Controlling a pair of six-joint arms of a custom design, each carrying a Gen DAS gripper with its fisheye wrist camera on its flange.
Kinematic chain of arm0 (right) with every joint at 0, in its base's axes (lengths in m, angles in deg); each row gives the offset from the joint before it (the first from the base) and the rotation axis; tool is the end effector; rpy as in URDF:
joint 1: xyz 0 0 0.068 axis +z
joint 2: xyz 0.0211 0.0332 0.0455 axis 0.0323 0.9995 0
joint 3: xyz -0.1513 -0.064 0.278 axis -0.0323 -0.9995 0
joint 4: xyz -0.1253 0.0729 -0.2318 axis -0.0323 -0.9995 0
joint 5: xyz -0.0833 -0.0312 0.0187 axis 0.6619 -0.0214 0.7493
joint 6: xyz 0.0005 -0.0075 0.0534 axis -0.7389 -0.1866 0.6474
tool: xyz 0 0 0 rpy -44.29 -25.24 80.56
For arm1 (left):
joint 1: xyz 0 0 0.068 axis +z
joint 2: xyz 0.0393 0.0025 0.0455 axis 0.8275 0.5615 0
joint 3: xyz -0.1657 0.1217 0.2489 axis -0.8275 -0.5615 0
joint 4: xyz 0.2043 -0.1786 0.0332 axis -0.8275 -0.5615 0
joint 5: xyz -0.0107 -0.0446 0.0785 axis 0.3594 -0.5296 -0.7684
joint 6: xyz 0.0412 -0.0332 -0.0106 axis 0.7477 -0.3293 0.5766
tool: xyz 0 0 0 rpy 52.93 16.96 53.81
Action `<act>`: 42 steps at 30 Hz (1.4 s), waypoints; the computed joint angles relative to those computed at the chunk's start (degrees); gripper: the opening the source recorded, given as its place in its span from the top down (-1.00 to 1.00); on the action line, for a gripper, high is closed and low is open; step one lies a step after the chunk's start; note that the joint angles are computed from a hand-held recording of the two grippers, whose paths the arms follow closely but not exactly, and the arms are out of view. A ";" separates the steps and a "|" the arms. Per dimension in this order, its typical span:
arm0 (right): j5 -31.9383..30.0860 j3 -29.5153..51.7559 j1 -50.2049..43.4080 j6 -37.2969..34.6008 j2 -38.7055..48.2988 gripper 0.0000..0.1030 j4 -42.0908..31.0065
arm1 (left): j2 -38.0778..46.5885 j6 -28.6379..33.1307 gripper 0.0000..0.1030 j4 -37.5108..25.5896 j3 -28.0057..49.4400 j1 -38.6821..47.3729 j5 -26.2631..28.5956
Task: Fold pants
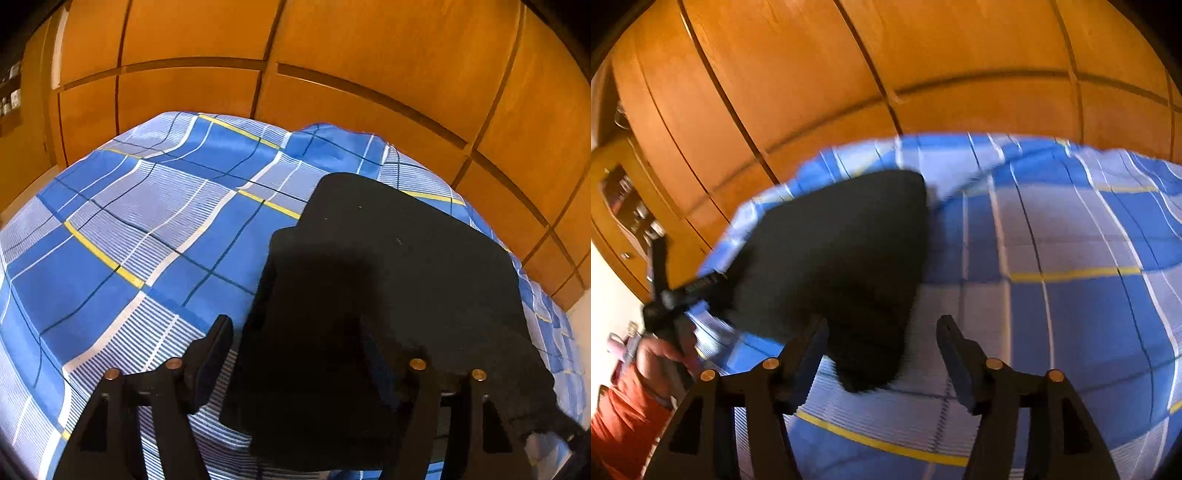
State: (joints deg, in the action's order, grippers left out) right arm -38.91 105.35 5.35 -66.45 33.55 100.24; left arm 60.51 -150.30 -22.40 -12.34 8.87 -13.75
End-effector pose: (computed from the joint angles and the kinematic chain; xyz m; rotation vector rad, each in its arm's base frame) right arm 0.2969 0.0342 0.1536 -0.2814 2.3790 0.5948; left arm 0.2267 -0.2097 0.0800 -0.5300 2.1990 -0.0945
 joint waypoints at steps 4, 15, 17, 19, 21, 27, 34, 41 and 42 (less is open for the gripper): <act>1.11 1.06 2.24 -2.17 2.70 -0.21 0.39 | 0.21 -0.26 -0.45 -2.16 0.95 -0.20 -0.16; 5.45 5.11 6.39 -4.58 2.41 0.59 -0.19 | 0.38 -0.48 -0.50 -7.90 3.26 -1.51 -2.30; 6.91 5.15 6.85 -4.34 -0.80 0.62 -0.89 | 0.39 -0.05 -0.50 -7.99 3.40 -1.67 -2.27; 9.34 5.04 7.81 -4.91 -3.71 0.64 -0.92 | 0.24 0.49 -0.51 -6.64 2.86 -1.67 -1.63; 12.53 4.33 9.23 -7.39 -6.25 0.64 -0.58 | 0.25 0.79 -0.57 -6.41 2.60 -1.63 -1.62; 24.21 -0.62 13.43 -14.51 -1.08 0.63 5.22 | 1.15 0.63 -0.73 0.43 -0.58 -0.24 1.02; 13.84 -2.17 6.20 -13.77 -2.40 0.42 2.17 | 1.33 -0.01 -0.74 -1.74 0.28 -1.66 -0.87; 8.57 2.17 3.31 -6.45 -3.76 0.38 3.85 | 1.13 -0.15 -0.74 -1.72 -0.32 -2.75 -1.53; 9.88 3.48 4.88 -6.33 -1.67 0.38 5.22 | 1.07 -0.04 -0.74 -1.71 -0.41 -2.82 -1.49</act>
